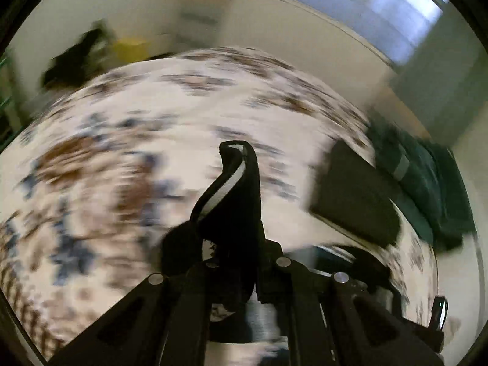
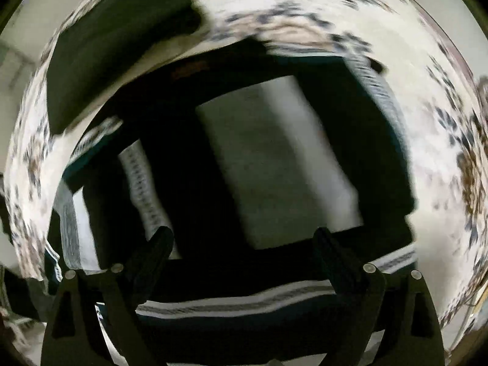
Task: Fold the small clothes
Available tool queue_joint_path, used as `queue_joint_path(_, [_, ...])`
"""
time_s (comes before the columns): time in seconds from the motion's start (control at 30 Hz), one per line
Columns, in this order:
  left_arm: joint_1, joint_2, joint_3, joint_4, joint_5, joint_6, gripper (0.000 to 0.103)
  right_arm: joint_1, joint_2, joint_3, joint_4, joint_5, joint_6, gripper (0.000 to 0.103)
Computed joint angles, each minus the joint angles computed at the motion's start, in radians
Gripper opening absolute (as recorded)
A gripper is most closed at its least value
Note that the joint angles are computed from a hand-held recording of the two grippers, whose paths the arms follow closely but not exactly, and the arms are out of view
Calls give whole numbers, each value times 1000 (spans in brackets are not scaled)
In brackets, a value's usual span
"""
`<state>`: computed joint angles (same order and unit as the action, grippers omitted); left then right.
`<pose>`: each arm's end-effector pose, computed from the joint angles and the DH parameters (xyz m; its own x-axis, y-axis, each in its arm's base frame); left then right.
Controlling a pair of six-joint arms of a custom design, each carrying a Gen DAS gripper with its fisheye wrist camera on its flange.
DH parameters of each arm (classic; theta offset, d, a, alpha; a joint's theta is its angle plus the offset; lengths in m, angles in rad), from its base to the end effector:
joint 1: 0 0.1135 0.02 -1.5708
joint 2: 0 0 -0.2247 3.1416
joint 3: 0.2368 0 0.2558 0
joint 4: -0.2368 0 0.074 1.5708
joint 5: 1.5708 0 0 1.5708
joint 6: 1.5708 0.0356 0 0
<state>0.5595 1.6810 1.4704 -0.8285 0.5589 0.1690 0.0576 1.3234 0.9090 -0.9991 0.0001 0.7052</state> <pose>0.3094 0.1715 0.2537 -0.7575 -0.3061 -0.5767 -0.0961 0.9259 -0.3653 0.2335 0.0135 0.1779 -0.7881 0.6038 -0.1194 0.5953 0.7971 0.1015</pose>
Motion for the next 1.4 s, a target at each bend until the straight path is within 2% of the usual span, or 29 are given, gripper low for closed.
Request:
queue_joint_path(0.07, [-211, -87, -90, 44, -28, -105, 4, -162, -90, -46, -35, -26, -128, 94])
queue_joint_path(0.17, [-516, -110, -146, 123, -86, -277, 4, -453, -148, -62, -86, -58, -355, 94])
queue_joint_path(0.27, [-851, -16, -132, 232, -149, -430, 4, -768, -129, -32, -116, -85, -590, 94])
queue_joint_path(0.37, [-1082, 146, -24, 273, -193, -524, 4, -1043, -46, 34, -124, -103, -790, 94])
queue_joint_path(0.43, [-1193, 252, 65, 262, -228, -558, 6, -1186, 55, 100, -121, -108, -888, 94])
queue_joint_path(0.57, [-1323, 484, 300, 74, -336, -609, 8, -1366, 244, 254, -165, -146, -1003, 95])
queue_joint_path(0.63, [-1349, 462, 262, 63, -381, -634, 13, -1416, 340, 361, -234, -175, -1051, 95])
queue_joint_path(0.67, [-1350, 413, 194, 76, -408, -645, 19, -1425, 384, 416, -275, -190, -1070, 95])
queue_joint_path(0.7, [-1341, 340, 96, 100, -416, -654, 38, -1435, 417, 458, -313, -205, -1091, 94])
queue_joint_path(0.73, [-1334, 275, 4, 128, -420, -660, 64, -1443, 449, 503, -358, -230, -1120, 84])
queue_joint_path(0.77, [-1318, 177, -114, 145, -435, -663, 77, -1449, 454, 531, -389, -265, -1147, 56])
queue_joint_path(0.8, [-1317, 113, -186, 140, -457, -668, 85, -1445, 458, 548, -405, -283, -1164, 44])
queue_joint_path(0.83, [-1305, 26, -292, 136, -486, -658, 85, -1424, 477, 576, -441, -293, -1186, 38])
queue_joint_path(0.93, [-1255, -177, -554, 57, -587, -629, 85, -1338, 484, 588, -536, -378, -1227, 39])
queue_joint_path(0.97, [-1230, -243, -649, 28, -638, -625, 85, -1297, 484, 584, -542, -398, -1223, 46])
queue_joint_path(1.03, [-1165, -328, -794, 19, -673, -613, 85, -1206, 483, 562, -527, -430, -1183, 56])
queue_joint_path(1.07, [-1118, -365, -869, 29, -686, -607, 86, -1143, 480, 537, -486, -449, -1145, 58])
queue_joint_path(1.13, [-1021, -466, -987, 88, -646, -579, 102, -1028, 484, 485, -373, -439, -1068, 58])
queue_joint_path(1.23, [-990, -472, -1023, 143, -632, -581, 103, -895, 533, 443, -224, -362, -937, 58])
queue_joint_path(1.27, [-997, -445, -1017, 160, -642, -601, 103, -868, 558, 436, -200, -356, -917, 40])
queue_joint_path(1.3, [-1003, -420, -1011, 170, -651, -619, 103, -854, 569, 424, -179, -352, -900, 18])
queue_joint_path(1.33, [-1009, -395, -1005, 183, -657, -639, 103, -846, 565, 407, -165, -360, -891, 10])
queue_joint_path(1.4, [-1023, -414, -1024, 198, -679, -680, 103, -840, 488, 359, -154, -355, -885, 10])
